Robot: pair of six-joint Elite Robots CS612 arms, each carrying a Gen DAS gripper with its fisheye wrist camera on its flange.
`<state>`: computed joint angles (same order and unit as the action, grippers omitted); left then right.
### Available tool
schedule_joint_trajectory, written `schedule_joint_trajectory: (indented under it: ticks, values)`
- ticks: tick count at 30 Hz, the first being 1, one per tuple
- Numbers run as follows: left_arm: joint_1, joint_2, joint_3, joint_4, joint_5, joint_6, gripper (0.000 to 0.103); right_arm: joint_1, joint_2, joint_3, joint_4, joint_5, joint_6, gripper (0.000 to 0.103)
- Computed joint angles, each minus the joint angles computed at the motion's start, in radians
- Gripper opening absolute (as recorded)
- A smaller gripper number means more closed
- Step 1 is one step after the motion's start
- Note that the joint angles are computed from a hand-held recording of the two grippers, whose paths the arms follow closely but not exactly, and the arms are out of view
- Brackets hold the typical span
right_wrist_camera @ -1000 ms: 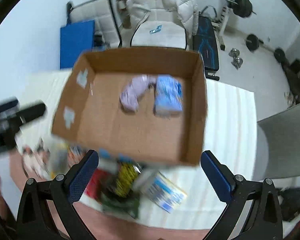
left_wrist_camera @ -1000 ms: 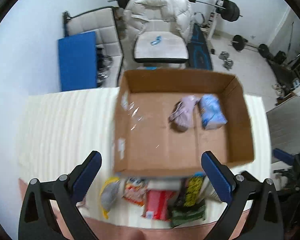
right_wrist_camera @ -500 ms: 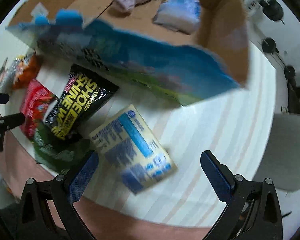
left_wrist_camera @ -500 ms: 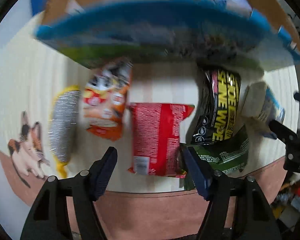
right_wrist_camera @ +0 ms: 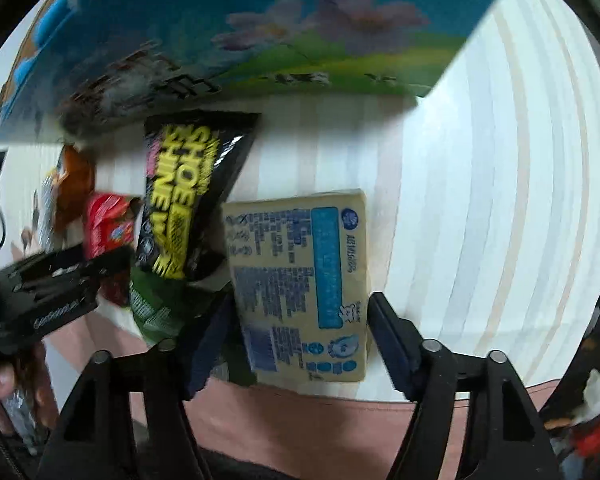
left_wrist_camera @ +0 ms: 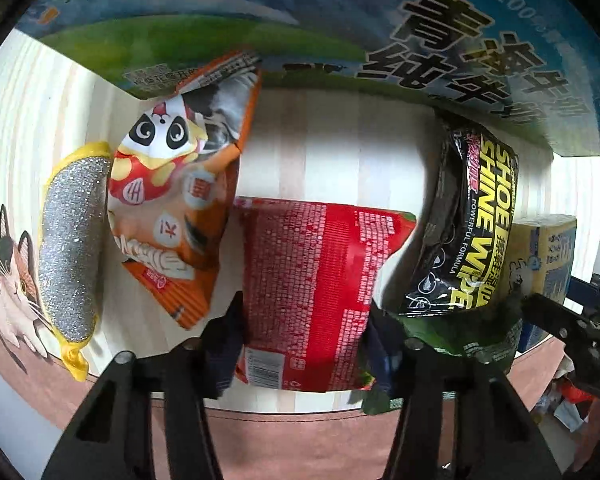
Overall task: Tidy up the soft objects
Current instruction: 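Grasp the red snack bag with the left tool while the right tool grasps the wipes box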
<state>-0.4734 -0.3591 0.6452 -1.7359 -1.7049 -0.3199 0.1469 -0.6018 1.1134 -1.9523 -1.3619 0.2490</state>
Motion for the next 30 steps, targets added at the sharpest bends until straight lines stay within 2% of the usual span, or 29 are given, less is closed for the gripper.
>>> schedule_joint_trajectory:
  ticks: [2, 5, 7, 11, 15, 19, 23, 27, 30]
  values:
    - [-0.001, -0.009, 0.021, -0.019, 0.002, -0.003, 0.046, 0.002, 0.002, 0.011, -0.019, -0.016, 0.028, 0.076]
    - [-0.006, -0.068, 0.125, -0.054, 0.026, -0.010, 0.045, 0.006, -0.005, 0.030, -0.031, -0.045, 0.071, 0.068]
    - [-0.014, -0.102, 0.186, -0.060, 0.059, -0.020, 0.045, 0.013, -0.026, 0.062, -0.033, -0.085, 0.083, 0.068]
    - [-0.024, -0.163, 0.305, -0.082, 0.085, -0.040, 0.045, 0.014, -0.064, 0.135, -0.033, -0.077, 0.093, 0.067]
    - [-0.029, -0.199, 0.396, -0.140, 0.072, -0.081, 0.052, 0.023, -0.088, 0.194, -0.065, -0.071, 0.105, 0.068]
    - [-0.035, -0.194, 0.384, -0.132, 0.074, -0.078, 0.052, 0.035, -0.092, 0.221, -0.097, -0.112, 0.122, 0.068]
    - [-0.032, -0.182, 0.354, -0.122, 0.080, -0.069, 0.050, 0.057, -0.075, 0.194, -0.091, -0.148, 0.132, 0.067]
    - [-0.033, -0.171, 0.325, -0.118, 0.085, -0.068, 0.048, 0.071, -0.061, 0.181, -0.097, -0.149, 0.144, 0.067]
    - [-0.042, -0.197, 0.360, -0.142, 0.101, -0.068, 0.043, 0.073, -0.066, 0.187, -0.095, -0.142, 0.147, 0.066]
